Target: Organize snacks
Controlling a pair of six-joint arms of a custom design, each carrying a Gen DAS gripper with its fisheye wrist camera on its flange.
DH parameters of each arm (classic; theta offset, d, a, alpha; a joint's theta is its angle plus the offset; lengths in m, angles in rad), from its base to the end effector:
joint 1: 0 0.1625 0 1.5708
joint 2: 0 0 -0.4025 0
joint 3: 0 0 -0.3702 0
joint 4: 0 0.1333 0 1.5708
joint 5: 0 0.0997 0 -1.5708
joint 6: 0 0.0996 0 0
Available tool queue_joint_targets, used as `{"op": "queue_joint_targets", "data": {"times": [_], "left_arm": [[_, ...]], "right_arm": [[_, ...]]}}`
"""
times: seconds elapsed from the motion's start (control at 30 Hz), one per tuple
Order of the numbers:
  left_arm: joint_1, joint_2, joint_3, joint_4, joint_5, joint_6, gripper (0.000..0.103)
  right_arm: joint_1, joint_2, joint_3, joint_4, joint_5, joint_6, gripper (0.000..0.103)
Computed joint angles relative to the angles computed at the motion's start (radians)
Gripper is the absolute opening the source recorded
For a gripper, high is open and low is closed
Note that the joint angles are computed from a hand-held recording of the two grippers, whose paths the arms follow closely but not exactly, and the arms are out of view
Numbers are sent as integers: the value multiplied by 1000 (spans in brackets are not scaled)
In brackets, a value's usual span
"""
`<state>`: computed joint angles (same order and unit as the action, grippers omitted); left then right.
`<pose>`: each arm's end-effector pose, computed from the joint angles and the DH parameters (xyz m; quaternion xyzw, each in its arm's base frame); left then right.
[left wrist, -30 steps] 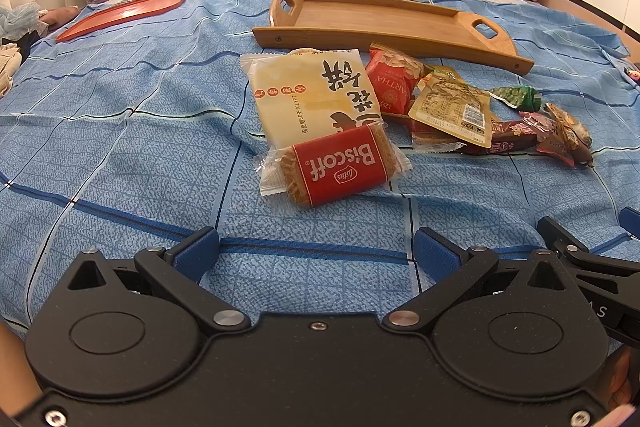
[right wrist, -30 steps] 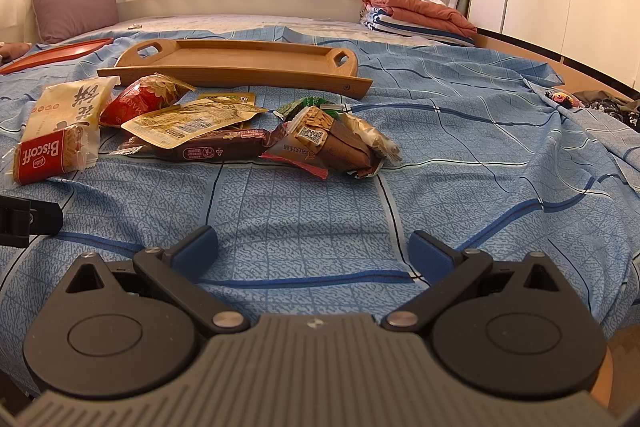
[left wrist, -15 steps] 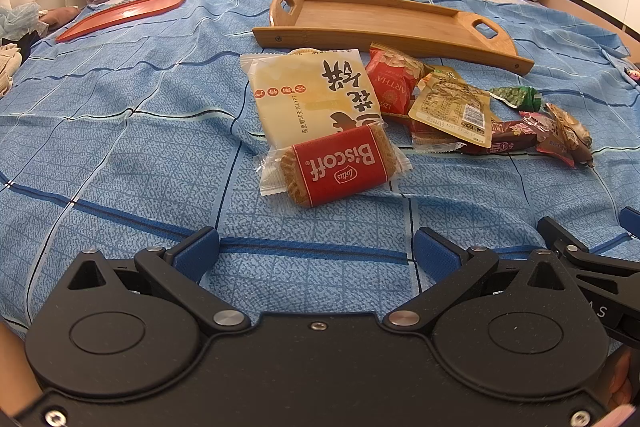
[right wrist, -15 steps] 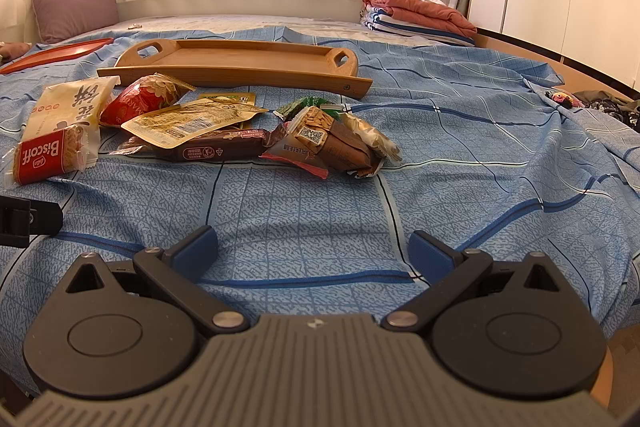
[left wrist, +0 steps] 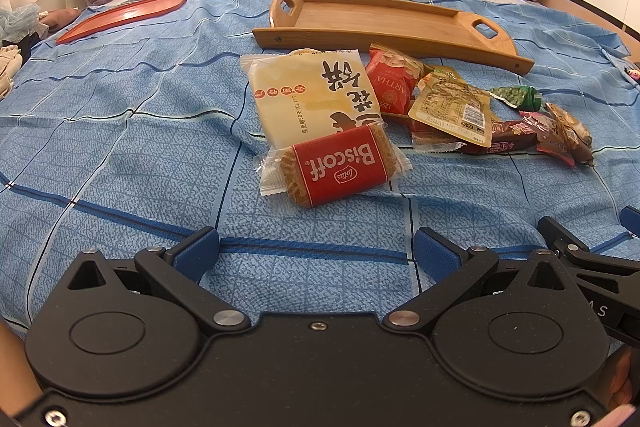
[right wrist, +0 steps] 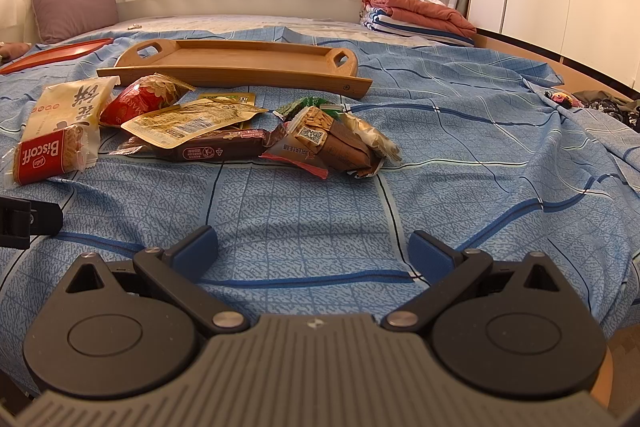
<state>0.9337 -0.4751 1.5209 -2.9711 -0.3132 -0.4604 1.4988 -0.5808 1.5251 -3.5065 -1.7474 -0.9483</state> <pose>-0.2019 -0.6562 0.0321 -0.0331 0.8021 -0.4237 0.4196 0.0659 -0.6967 0.1132 0.3338 -0.8112 0.3756 0.2991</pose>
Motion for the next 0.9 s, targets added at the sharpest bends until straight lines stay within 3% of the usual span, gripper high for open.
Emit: {"op": "queue_joint_targets", "data": {"times": [0.3,0.5,0.73,0.9], "left_arm": [[-5,12,-18,26,27,4,103],[-3,49,-10,-208,22,184,103],[-3,56,-15,-237,25,222,103],[5,74,-43,-262,34,231,103]], "right_arm": [[-3,-1,5,-11,12,-6,103],[-8,3,17,-50,21,-10,103],[-10,26,30,-140,38,-72,103],[-8,12,12,-64,22,5,103]]}}
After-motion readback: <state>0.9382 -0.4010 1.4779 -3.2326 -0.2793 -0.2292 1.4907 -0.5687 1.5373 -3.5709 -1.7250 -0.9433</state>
